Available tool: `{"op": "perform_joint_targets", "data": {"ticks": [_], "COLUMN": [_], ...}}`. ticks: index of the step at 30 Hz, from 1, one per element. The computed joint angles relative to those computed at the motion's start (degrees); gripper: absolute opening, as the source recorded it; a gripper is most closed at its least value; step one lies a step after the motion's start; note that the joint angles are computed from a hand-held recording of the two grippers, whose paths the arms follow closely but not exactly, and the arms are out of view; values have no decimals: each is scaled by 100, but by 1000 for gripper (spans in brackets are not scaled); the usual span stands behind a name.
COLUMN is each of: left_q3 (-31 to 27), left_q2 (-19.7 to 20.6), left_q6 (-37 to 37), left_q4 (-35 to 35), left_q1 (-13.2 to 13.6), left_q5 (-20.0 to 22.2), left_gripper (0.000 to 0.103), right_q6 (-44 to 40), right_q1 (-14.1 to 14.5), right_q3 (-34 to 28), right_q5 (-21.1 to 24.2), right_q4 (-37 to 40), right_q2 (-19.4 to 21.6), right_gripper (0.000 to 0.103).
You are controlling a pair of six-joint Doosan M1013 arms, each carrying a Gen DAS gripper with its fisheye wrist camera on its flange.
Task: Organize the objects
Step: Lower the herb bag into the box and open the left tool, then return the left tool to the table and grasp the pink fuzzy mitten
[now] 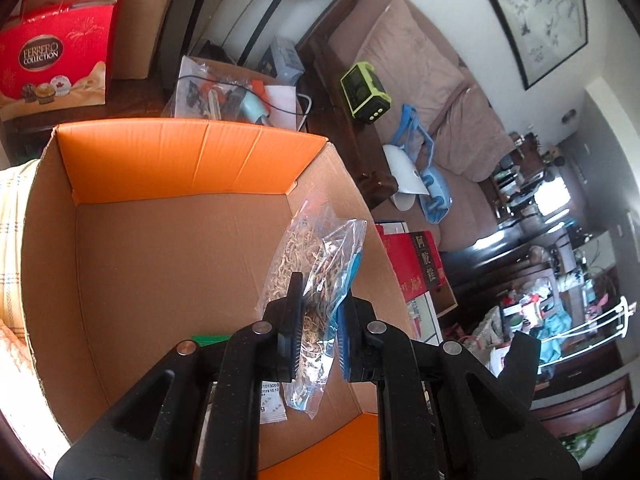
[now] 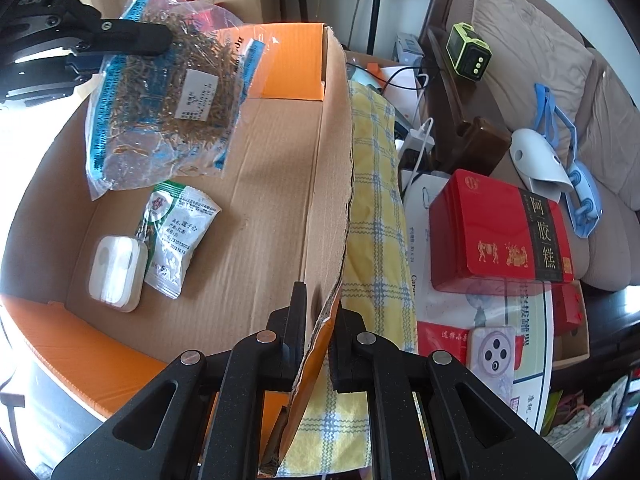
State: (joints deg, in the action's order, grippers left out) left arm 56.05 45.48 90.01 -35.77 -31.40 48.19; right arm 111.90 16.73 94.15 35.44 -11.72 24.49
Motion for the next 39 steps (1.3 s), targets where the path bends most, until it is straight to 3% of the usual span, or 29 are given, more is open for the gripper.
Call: {"op": "perform_joint_targets", "data": {"ticks": [6,7,11,13,17,24,29,39], "left_q3": [-135,-149,-90,-74,-22,567,986,1838], "left_q2": [88,85,2,-48,-195,-703,-1002,-1445], "left_q6": [-558,-731,-971,-1111,-1543,-1601,-1922,-2557], "left_q4": [537,784,1582,2033,2936,3649,4176,4871], "left_q1": [-26,-39,-120,-181,-313,-410,-387,-158], "left_q5": [188,214,194,205,366,-228,-608,-1015], "left_gripper": [15,20,64,72,77,85,93,96], "right_q6": [7,5,-21,-11,-17,1,59,61], "right_q1": [3,4,-4,-3,-4,-3,21,27], "right_q3": [-10,-10,-15,-14,-18,-18,-31,-28], "right_q5": [15,14,17,19,26,46,81,94], "right_q4": [-11,-8,8,-3,8,-8,-58,-81], "right_q2": [3,3,3,3,3,-4,-1,-3], "right_gripper": [8,8,8,8,8,8,8,8]}}
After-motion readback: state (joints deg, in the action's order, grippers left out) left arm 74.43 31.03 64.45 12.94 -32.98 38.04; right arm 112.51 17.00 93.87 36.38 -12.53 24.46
